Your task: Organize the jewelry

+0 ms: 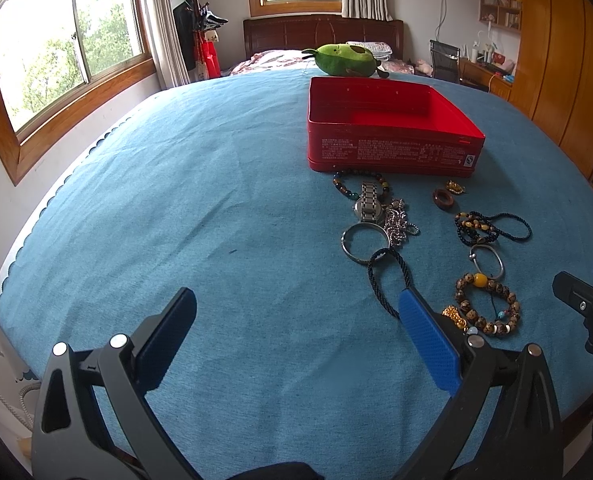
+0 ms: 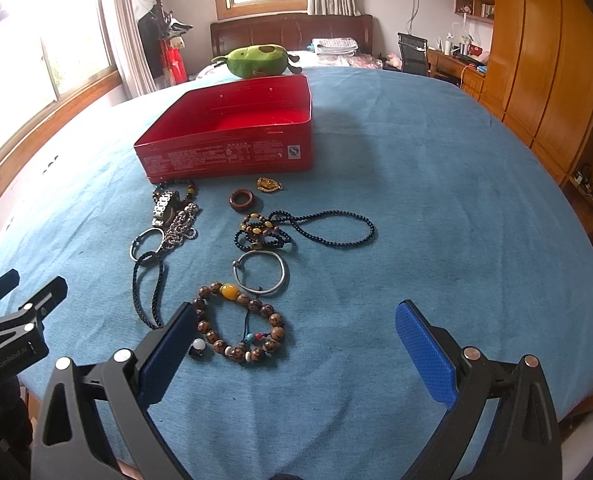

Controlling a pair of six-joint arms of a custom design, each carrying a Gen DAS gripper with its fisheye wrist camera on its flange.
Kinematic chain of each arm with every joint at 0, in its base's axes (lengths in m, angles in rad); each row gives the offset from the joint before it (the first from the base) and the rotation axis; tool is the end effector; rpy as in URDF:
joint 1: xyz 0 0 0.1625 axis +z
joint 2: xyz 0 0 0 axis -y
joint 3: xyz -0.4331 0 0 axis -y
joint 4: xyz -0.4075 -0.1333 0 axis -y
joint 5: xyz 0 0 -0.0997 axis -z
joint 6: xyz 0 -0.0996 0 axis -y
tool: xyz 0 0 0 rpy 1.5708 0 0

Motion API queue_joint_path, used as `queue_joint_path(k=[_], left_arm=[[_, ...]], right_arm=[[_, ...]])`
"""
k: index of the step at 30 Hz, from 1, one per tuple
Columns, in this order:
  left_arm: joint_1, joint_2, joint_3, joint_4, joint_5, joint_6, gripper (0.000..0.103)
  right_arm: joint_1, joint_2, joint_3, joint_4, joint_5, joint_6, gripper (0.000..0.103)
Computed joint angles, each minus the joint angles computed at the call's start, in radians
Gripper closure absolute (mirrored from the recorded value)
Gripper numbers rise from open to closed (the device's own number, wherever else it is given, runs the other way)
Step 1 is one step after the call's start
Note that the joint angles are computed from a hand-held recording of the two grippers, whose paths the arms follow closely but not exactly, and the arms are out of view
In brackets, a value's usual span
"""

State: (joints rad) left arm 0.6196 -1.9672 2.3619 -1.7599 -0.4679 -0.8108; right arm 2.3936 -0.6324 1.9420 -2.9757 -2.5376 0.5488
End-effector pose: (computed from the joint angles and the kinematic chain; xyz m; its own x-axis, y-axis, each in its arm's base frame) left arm -0.1131 -0.3536 0.3410 -0.6559 -0.0862 -0.7499 0.4667 0.7345 -0.4927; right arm 0.4448 -0.3427 -0.0220 -0.7592 0.0435 0.6494 -0.3911 0.7670 -0.5086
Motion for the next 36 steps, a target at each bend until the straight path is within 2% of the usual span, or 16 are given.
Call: queue_joint_path(k=[12, 17, 21, 28, 31, 33, 35, 36], left_arm=[[0.011, -0.001, -0.008, 0.002, -0.001, 0.01, 0.003], [0.037, 0.003, -0.004, -0.067, -0.026, 0.051, 0.003], [0.106, 0.008, -0.01, -0.215, -0.132, 0.168, 0.003], [0.182, 0.071, -0.056, -0.28, -0.206, 0.242, 0.004], [0.224, 0.12, -0.101, -0.313, -0.242, 0.283, 0.004], [0.24, 0.155, -0.129, -0.331, -0.227, 0.303, 0.004], [0.262, 0.202, -0.164, -0.371, -0.218, 0.338, 0.004], [0.277, 0.226, -0.183, -0.393, -0.227, 0.358, 0.004]], right_arm=[[-0.013, 0.001, -0.005, -0.017, 0.019, -0.029, 0.004], [-0.033, -0.002, -0.001, -0.085, 0.058, -0.104, 0.004], [-0.063, -0.015, 0.004, -0.119, 0.115, -0.145, 0.004], [-0.128, -0.041, 0.006, -0.191, 0.24, -0.216, 0.004], [-0.158, -0.051, -0.013, -0.186, 0.275, -0.229, 0.014], [-0.181, -0.052, -0.037, -0.169, 0.3, -0.247, 0.019], [-0.207, -0.051, -0.067, -0.143, 0.334, -0.262, 0.035], [-0.221, -0.051, -0.079, -0.129, 0.362, -0.27, 0.038]])
